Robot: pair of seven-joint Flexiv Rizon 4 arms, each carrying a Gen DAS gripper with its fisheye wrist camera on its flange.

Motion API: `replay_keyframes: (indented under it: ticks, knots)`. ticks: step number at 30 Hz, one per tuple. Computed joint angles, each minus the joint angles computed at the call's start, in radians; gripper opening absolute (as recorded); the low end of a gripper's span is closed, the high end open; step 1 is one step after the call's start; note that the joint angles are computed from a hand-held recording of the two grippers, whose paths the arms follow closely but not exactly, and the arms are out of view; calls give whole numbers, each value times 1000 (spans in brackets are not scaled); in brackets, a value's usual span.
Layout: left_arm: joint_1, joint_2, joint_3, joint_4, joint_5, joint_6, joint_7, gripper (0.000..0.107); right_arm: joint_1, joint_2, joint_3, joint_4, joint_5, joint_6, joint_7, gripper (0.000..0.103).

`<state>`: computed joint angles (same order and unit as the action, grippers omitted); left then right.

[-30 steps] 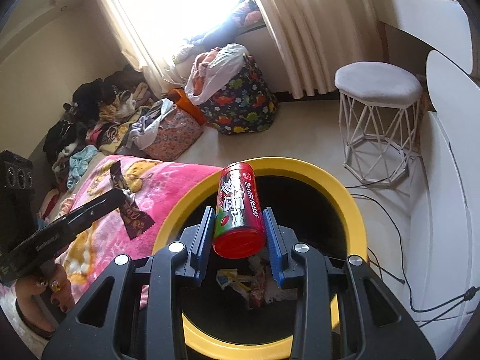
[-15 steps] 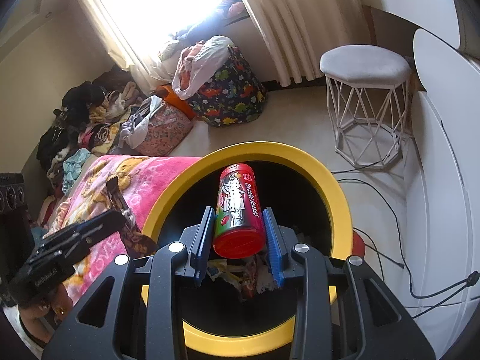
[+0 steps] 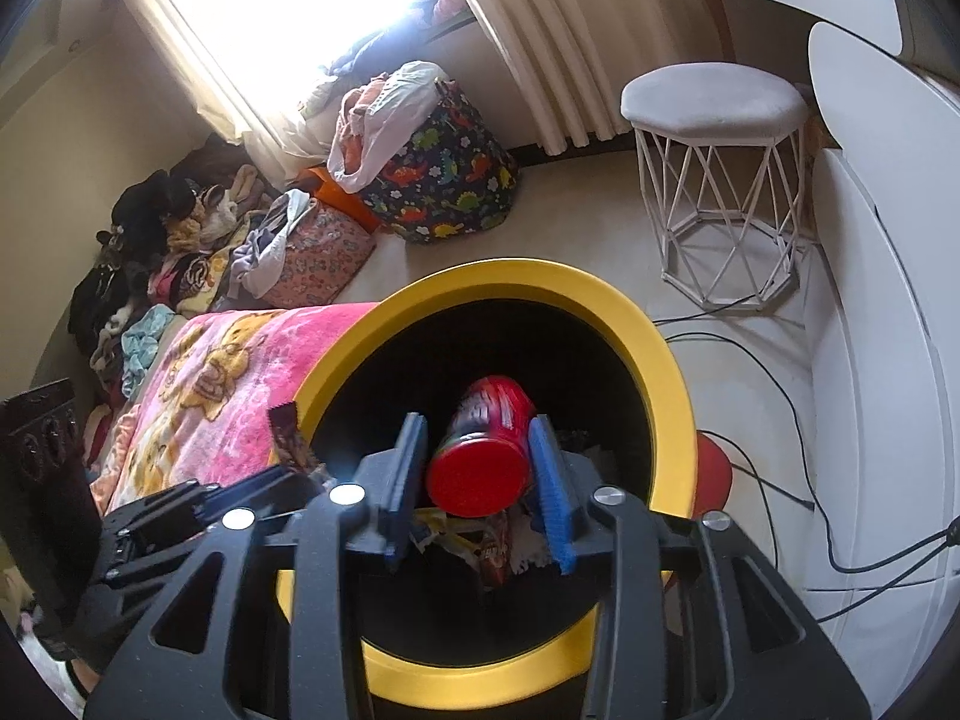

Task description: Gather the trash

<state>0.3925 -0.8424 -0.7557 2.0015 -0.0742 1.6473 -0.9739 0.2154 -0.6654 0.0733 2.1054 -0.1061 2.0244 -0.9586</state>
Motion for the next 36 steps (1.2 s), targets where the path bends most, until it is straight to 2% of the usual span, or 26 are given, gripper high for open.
replay_keyframes:
  ticks: [1,3,5,8,10,12,18,24,29,31,36]
  knots:
    - [-5,2,6,1,2,4,1,18,9,4,-7,5,6,5,-6,52]
    - [-7,4,9,2,4,5,-1,30,13,9,-10,11,9,10,-12,53]
    - [-7,8,13,6,5,9,-3,36,35,16,-26,19,28,12,-19,56]
    - [-15,20,30,10,6,20,-15,53,66,26,-49,31,57,21,-37,63]
    - [-7,23,26,16,12,30,-21,59,89,32,-66,37,78,24,-51,70]
    - [-4,29,30,23,19,49,-33,73,111,39,-81,43,101,29,-67,76]
    - [39,38,12,48,61,94,-83,90,203,52,-142,55,191,44,-128,86]
    - [72,64,19,74,102,130,-144,92,253,54,-166,49,246,47,-172,90]
    - [79,96,60,106,138,206,-223,92,321,47,-199,42,314,88,-216,94]
    - [89,105,78,125,164,259,-263,92,360,38,-217,38,358,126,-243,96]
    - [76,135,152,157,223,371,-351,92,529,-13,-308,1,576,256,-366,96]
